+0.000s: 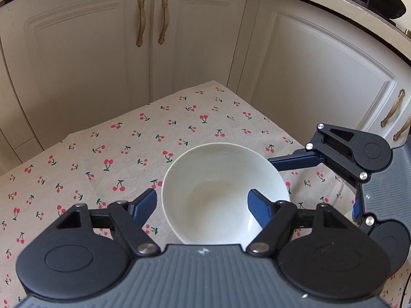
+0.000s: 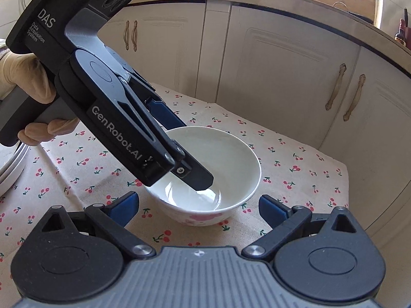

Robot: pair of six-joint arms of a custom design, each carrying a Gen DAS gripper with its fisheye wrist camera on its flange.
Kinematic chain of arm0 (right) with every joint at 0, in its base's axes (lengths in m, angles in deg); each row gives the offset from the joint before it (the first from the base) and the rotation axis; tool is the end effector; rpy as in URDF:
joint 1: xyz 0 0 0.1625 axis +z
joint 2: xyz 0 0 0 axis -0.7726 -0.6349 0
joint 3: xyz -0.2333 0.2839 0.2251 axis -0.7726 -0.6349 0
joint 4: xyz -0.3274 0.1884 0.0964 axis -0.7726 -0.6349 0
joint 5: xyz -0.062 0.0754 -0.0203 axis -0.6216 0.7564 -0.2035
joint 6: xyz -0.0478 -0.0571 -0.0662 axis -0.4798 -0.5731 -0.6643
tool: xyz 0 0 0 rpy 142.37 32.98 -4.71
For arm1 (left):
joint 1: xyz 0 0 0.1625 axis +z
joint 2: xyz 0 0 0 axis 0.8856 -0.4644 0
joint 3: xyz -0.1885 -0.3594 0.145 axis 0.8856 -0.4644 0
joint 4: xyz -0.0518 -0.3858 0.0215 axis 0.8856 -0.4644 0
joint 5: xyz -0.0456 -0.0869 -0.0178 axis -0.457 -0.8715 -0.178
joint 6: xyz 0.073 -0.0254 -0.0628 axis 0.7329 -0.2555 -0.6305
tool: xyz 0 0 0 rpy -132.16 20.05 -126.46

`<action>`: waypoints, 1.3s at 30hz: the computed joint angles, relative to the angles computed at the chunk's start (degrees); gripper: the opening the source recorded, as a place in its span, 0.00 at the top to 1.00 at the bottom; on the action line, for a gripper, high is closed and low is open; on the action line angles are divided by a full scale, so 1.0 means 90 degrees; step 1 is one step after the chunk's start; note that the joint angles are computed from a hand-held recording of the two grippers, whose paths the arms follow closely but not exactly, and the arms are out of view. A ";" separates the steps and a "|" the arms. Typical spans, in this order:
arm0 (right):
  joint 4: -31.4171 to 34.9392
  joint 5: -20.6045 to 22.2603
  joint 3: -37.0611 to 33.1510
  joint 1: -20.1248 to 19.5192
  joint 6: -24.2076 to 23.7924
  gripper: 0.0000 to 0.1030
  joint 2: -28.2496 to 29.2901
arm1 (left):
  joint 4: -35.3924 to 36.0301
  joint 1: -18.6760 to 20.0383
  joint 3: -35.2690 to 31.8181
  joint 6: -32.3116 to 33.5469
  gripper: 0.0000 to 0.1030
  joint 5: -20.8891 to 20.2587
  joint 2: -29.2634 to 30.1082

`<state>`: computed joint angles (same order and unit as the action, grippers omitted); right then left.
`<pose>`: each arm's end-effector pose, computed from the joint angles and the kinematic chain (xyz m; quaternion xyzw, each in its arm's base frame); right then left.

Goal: Organize plates and bowls
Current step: 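Reach the left tool to the white pink-floral bowl and grip its rim, then lift the pink-floral bowl with the left tool and carry it to the nested bowls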

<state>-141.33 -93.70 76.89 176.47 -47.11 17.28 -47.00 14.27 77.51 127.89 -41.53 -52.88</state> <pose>0.4066 -0.4578 -0.0894 0.3018 -0.8305 0.3297 0.3323 0.0076 -0.6072 0.3653 0.5205 0.8440 -0.0757 0.1046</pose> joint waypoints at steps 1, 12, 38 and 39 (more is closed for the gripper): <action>0.0014 -0.0007 -0.0016 -0.0003 -0.0004 0.07 0.0008 | 0.0012 0.0003 -0.0012 -0.0002 0.26 0.0001 0.0018; 0.0115 -0.0017 -0.0033 0.0000 0.0161 0.15 -0.0014 | 0.0101 0.0016 -0.0054 -0.0004 0.37 -0.0054 0.0071; 0.1892 -0.0779 0.0213 0.1360 0.1881 0.15 -0.0541 | 0.0956 -0.0378 0.0767 -0.0044 0.37 -0.0229 -0.1793; 0.1970 -0.0833 0.0211 0.1447 0.1956 0.15 -0.0542 | 0.0973 -0.0381 0.0827 -0.0033 0.37 -0.0252 -0.1904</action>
<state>-123.60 -101.19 78.79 189.49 -29.50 12.40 -38.24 10.84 84.95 127.60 -43.80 -70.02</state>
